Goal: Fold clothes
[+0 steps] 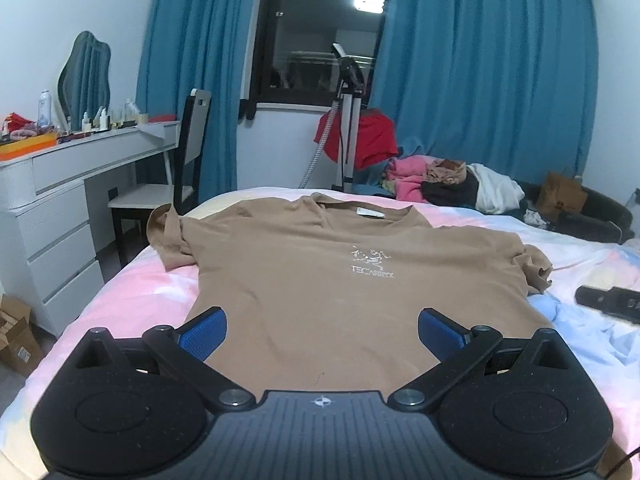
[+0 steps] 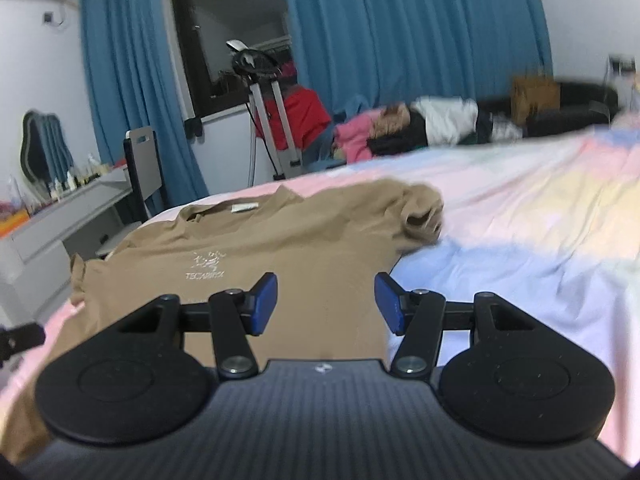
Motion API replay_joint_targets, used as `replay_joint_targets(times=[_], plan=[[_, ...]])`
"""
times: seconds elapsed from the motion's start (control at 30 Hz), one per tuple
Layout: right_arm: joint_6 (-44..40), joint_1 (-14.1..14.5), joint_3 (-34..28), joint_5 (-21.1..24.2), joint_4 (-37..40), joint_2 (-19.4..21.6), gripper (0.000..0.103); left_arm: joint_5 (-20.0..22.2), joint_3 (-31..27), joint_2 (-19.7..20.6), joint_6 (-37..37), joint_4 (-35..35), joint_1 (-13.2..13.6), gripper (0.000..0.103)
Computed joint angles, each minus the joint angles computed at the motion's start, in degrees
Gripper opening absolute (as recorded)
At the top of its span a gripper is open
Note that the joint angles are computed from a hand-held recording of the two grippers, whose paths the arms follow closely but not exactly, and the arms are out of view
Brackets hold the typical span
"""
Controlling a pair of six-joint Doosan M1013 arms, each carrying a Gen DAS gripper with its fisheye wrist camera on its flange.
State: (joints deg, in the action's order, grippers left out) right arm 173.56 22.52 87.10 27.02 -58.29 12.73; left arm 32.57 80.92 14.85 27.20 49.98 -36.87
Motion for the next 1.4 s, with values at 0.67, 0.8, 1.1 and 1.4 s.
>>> replay_joint_targets(times=[0.67, 0.8, 1.1, 1.4], plan=[[20.7, -12.2, -11.6, -10.6, 10.3, 14.2, 0.087, 0.8, -3.1, 4.2, 4.5, -9.6, 1.8, 0.103], [23.6, -12.4, -15.9, -6.7, 1.9, 17.7, 0.087, 0.7, -4.9, 6.2, 7.3, -12.7, 2.7, 0.103], [1.5, -13.1, -22.8, -1.0, 10.6, 20.0, 0.015, 1.1, -8.0, 8.9, 11.3, -20.9, 4.5, 0.103], [-1.5, -11.2, -28.8, 2.3, 11.0, 19.3, 0.011, -1.3, -5.6, 5.7, 2.7, -8.5, 4.2, 0.103]])
